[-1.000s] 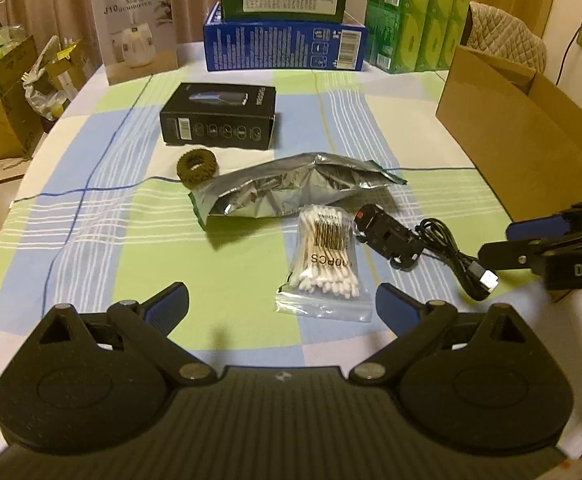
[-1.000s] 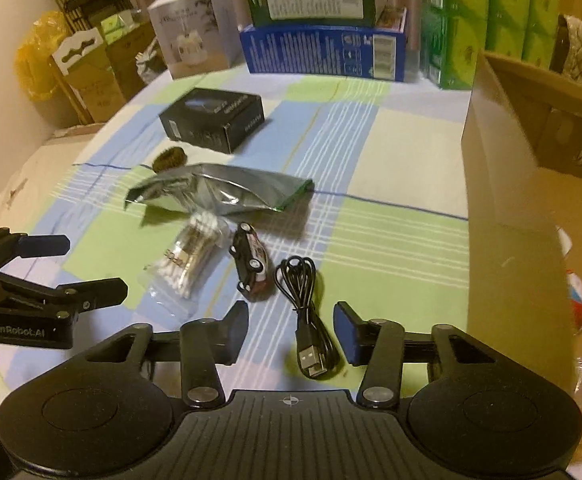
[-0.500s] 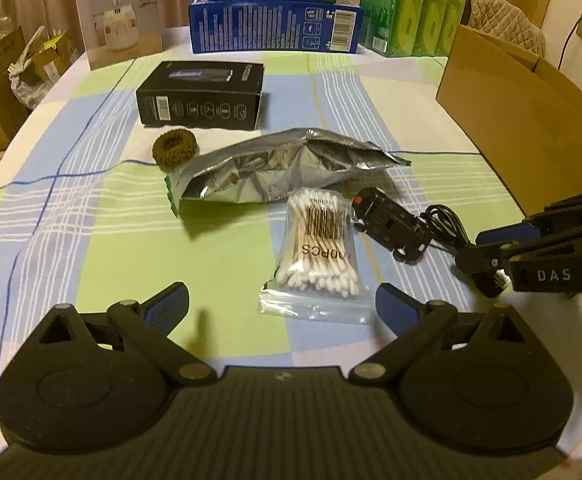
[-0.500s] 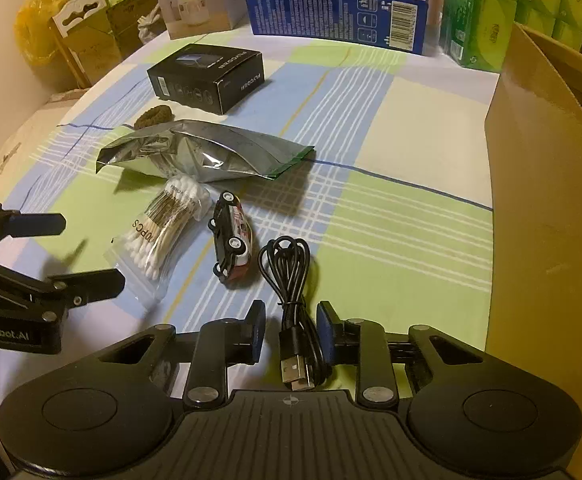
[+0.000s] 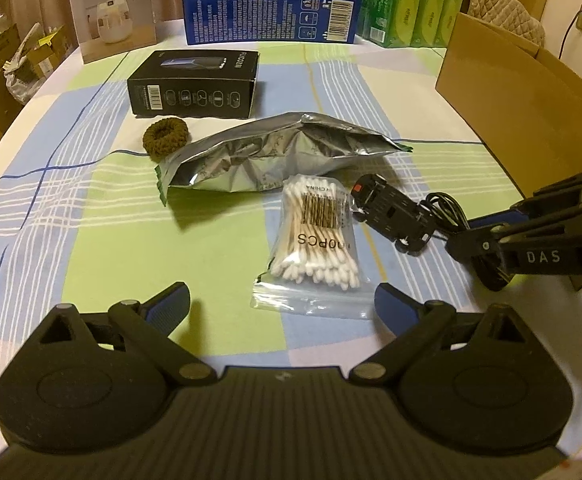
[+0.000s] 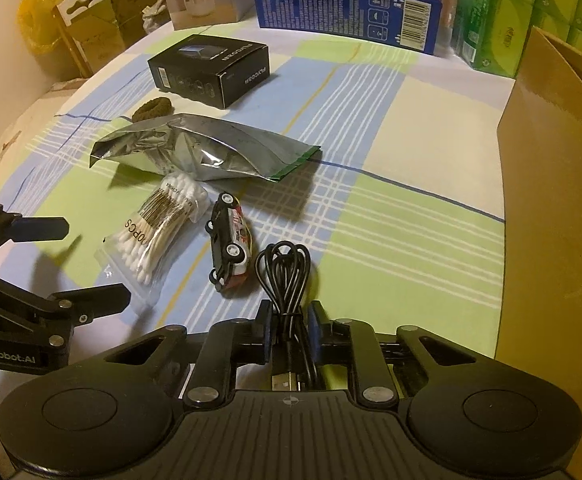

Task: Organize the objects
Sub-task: 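Close the right tool on the black cable, then grasp the bagged cotton swabs with the left tool, then carry the cotton swabs and black cable over the cardboard box with both tools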

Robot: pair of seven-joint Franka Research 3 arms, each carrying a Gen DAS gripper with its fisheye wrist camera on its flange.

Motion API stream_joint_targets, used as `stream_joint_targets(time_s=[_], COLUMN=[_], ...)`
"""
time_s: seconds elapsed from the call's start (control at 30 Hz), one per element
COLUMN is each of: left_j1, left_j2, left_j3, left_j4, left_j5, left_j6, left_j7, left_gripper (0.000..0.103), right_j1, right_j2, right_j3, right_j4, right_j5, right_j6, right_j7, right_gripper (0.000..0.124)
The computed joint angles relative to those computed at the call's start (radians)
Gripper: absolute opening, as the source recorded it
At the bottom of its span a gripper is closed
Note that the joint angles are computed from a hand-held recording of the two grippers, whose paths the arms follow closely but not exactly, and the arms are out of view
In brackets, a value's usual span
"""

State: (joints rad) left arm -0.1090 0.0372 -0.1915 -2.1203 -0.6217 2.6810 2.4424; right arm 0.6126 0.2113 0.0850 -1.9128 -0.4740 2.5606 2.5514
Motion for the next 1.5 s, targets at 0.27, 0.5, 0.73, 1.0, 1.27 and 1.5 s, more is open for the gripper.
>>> stream_joint_targets(time_s=[0.27, 0.5, 0.73, 1.0, 1.27, 1.5], left_j1=[-0.001, 0.001, 0.001, 0.016, 0.022, 0.002], left_j2=[0.025, 0.065, 0.113, 0.121, 0.078, -0.001], left_j3=[-0.015, -0.041, -0.062, -0.079, -0.064, -0.029], left_j4=[0.025, 0.073, 0.12, 0.126, 0.121, 0.089], left_j5=[-0.039, -0.04, 0.057, 0.134, 0.14, 0.148], left_j6=[0.018, 0.022, 0.018, 0.012, -0.032, -0.072], left_j7=[0.042, 0.078, 0.031, -0.007, -0.055, -0.106], left_gripper=[0.086, 0.073, 0.055, 0.026, 0.022, 0.022], right_j1=[0.01, -0.01, -0.025, -0.032, -0.028, -0.016], right_j2=[-0.034, -0.054, -0.066, -0.07, -0.08, -0.104], right_j3=[-0.013, 0.003, 0.01, 0.015, 0.019, 0.032], right_j4=[-0.029, -0.047, -0.064, -0.07, -0.077, -0.073], right_j5=[-0.071, -0.111, -0.119, -0.122, -0.153, -0.177], right_j6=[0.014, 0.03, 0.044, 0.055, 0.057, 0.051], right_j7=[0.13, 0.208, 0.244, 0.256, 0.293, 0.334], right_gripper=[0.011, 0.011, 0.011, 0.011, 0.011, 0.011])
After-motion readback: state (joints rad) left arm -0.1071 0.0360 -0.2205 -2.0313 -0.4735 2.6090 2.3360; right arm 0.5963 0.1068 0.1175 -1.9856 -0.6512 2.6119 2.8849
